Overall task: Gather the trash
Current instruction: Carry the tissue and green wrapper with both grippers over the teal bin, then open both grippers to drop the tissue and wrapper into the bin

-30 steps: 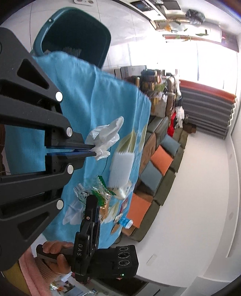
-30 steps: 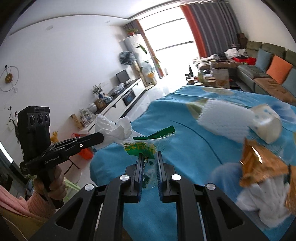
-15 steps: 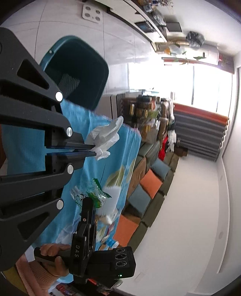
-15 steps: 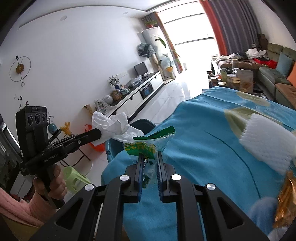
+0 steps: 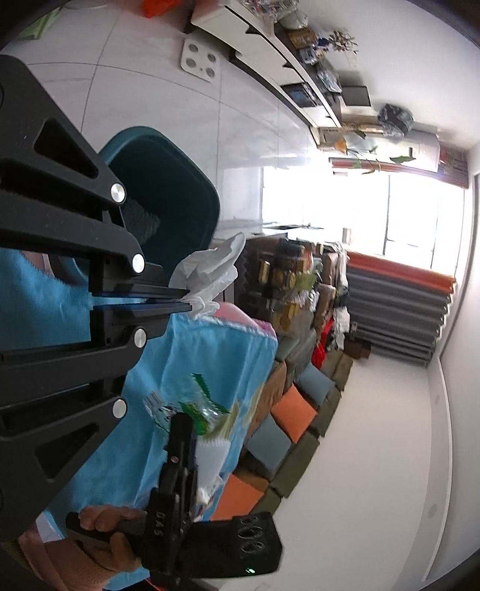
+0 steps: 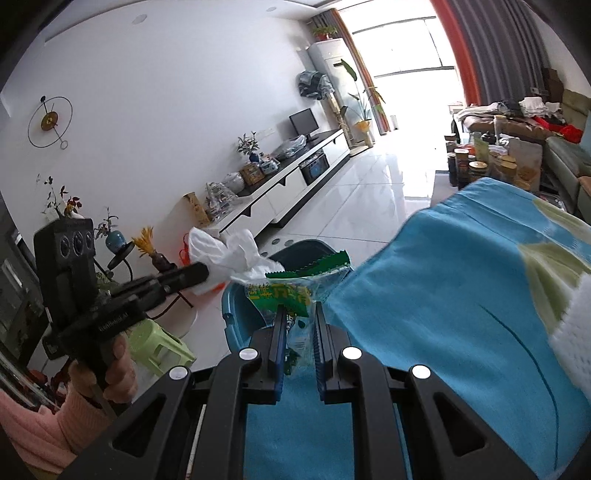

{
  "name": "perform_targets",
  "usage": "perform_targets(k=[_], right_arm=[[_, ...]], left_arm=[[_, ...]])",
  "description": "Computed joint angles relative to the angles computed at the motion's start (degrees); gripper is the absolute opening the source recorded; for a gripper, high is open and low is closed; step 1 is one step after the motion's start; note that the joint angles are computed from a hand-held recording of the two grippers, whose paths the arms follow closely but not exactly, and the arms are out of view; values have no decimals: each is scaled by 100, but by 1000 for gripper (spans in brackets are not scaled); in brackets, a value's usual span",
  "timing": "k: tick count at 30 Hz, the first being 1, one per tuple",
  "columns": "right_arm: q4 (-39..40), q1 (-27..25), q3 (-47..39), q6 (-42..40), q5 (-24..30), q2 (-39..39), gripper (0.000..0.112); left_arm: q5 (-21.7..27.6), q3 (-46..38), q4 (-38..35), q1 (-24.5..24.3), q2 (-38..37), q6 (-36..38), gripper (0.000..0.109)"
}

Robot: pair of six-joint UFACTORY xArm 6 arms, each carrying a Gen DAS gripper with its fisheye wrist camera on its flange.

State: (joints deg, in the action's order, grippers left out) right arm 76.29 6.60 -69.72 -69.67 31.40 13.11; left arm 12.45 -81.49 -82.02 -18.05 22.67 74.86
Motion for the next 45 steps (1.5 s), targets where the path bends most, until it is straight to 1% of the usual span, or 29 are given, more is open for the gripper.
perform_targets(k=[4, 6, 11, 13, 19, 24, 29, 36, 40, 44, 45], right_arm=[[-200, 50, -367, 207, 92, 296, 12], [-323, 100, -552, 318, 100, 440, 12], [-607, 212, -961, 611, 134, 772, 12], [-713, 254, -1102, 735, 135, 902, 12], [-1173, 372, -1579, 1219, 156, 1305, 12], [-1569, 429, -2009, 1634, 252, 1658, 12], [-2008, 516, -2353, 2067, 351, 1940, 13], [-2538, 598, -2808, 2667, 431, 2294, 15], [-2754, 640, -2929, 2855, 418, 2383, 17], [-2951, 669, -3037, 3050, 423, 2472, 19], [-2963, 683, -3023, 3066, 412, 2469, 19]], left_arm=[[-102, -121, 514, 84, 232, -554, 2], [-147, -165, 658, 111, 310, -700, 2], [-270, -392, 1448, 166, 639, -1507, 2], [-293, -465, 1655, 186, 742, -1706, 2], [-300, -773, 2499, 199, 1102, -2645, 2], [-349, -873, 2971, 212, 1273, -3082, 2], [-309, -1094, 3603, 267, 1482, -3709, 2], [-295, -1203, 4019, 291, 1650, -4154, 2], [-305, -1244, 4121, 280, 1735, -4262, 2], [-255, -1385, 4431, 283, 1878, -4582, 3], [-255, -1397, 4475, 286, 1896, -4629, 4]])
